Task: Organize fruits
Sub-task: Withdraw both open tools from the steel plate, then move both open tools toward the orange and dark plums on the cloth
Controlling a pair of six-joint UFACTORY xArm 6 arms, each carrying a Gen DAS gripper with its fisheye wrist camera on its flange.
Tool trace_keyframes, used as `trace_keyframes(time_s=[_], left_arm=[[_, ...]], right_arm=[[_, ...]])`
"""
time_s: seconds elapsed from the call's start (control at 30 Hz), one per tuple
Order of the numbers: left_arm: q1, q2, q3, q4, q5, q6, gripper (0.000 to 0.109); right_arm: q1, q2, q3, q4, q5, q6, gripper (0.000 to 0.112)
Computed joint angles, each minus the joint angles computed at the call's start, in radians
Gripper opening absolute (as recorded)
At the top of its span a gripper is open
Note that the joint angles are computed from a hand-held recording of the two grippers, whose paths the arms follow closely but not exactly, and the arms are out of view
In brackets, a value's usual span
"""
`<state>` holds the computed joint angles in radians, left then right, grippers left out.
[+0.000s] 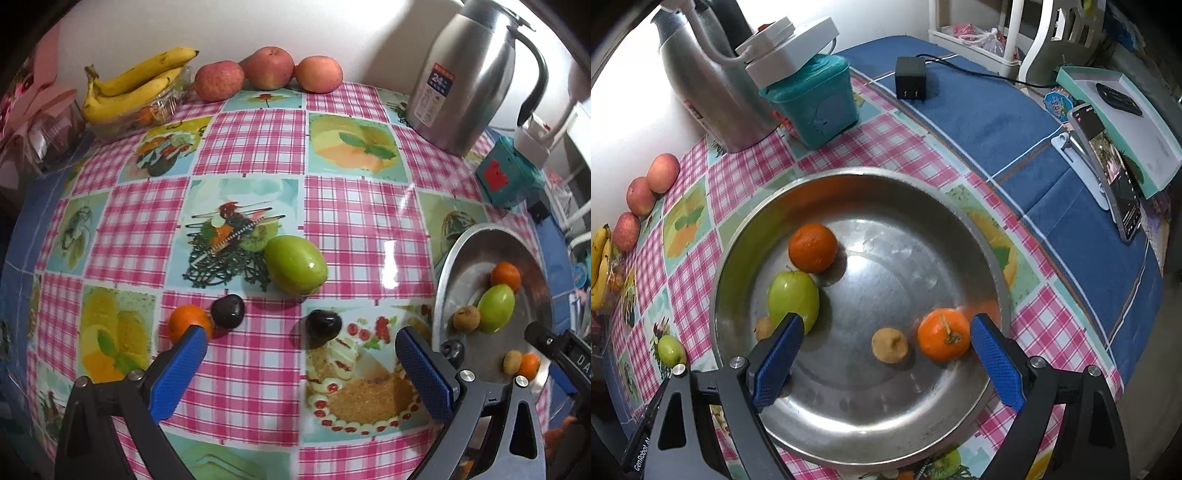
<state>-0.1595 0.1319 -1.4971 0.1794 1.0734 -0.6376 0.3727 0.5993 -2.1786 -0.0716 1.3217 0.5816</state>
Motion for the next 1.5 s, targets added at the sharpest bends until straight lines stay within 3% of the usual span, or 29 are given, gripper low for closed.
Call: trace_keyframes(time_s=[0.27, 0.63, 1.1, 1.4, 1.5], left_arm=[[0.023, -0.045, 0.028, 0.099, 0.024, -0.005, 0.103], [0.101, -0.134, 0.1, 0.127, 0.04, 0.042, 0.103], [0.242, -0.255, 0.203, 0.088, 0.001, 0.036, 0.103], [0.294, -0.298, 0.244, 0.026, -0.038, 0.055, 0.103], [0.299, -0.295, 0.245, 0.008, -0.037, 0.064, 0.103]], right_arm=[[0.023, -0.003, -0.002, 0.007, 0.0, -0.035, 0.092], [0.064, 0.028, -0.071, 0.012, 0.031, -0.076, 0.092], [0.153, 0.123, -0.228, 0.102, 0.07, -0.185, 0.092], [0.21, 0.173, -0.312, 0.142, 0.073, -0.235, 0.092], [0.22, 0.219, -0.389, 0.147, 0.113, -0.235, 0.092]])
